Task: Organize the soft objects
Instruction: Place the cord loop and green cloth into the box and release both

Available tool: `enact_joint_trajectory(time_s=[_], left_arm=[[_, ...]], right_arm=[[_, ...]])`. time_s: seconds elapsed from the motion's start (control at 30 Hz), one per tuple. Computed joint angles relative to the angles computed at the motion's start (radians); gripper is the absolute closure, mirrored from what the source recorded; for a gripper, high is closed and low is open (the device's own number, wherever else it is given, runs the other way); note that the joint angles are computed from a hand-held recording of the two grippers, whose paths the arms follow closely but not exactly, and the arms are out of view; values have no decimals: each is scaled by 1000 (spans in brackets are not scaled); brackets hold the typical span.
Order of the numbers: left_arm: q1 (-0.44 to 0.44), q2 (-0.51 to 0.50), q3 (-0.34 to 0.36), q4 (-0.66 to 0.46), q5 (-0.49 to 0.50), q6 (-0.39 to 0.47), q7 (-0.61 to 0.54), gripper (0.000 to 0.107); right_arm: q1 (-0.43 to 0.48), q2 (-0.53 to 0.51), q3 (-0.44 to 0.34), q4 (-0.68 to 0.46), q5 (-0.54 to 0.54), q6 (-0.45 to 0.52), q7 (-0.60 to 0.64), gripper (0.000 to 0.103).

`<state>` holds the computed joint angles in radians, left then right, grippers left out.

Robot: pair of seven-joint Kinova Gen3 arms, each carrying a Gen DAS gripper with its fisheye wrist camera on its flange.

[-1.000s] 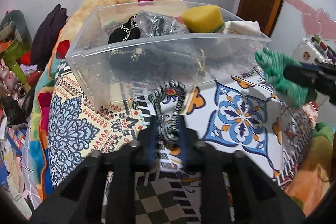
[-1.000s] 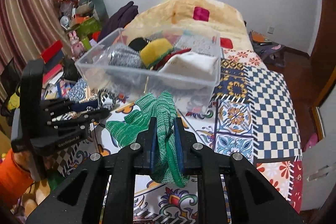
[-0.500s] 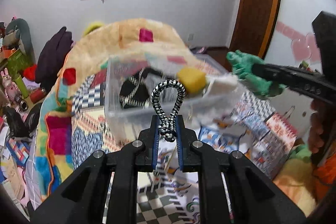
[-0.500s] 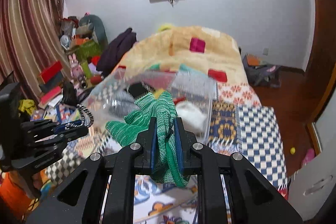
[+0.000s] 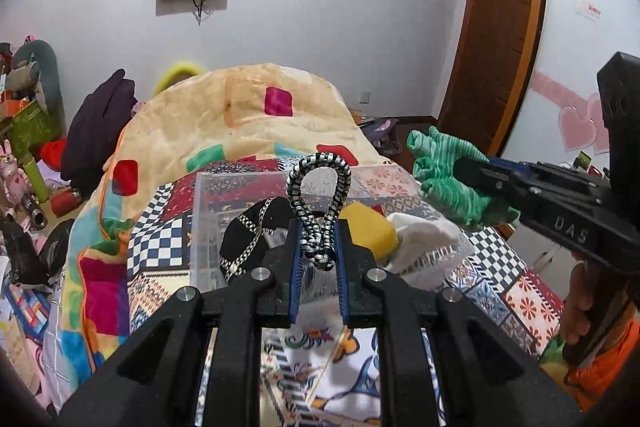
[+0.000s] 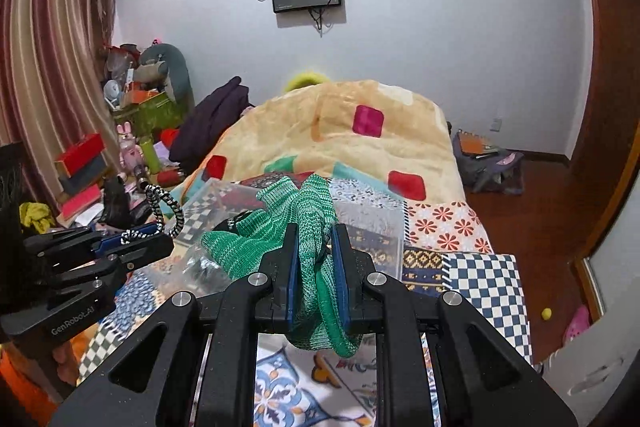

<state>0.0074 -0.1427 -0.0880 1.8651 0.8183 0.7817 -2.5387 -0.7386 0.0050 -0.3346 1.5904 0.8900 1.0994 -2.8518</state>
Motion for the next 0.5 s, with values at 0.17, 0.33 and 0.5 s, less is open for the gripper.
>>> enact_joint_trajectory(time_s=[0.17,0.33,0.5], left_arm=[[-3,68,33,-46,-36,4,73,93],[-4,113,77,-65,-98,-36,137,93],[-1,137,103,-72,-147,-48,173,87]], right_arm=[[16,29,27,-13,-25,-3,6,89],[40,47,61,-12,-102,-37,37,89],[59,63,83,-6,-170,-69,72,89]])
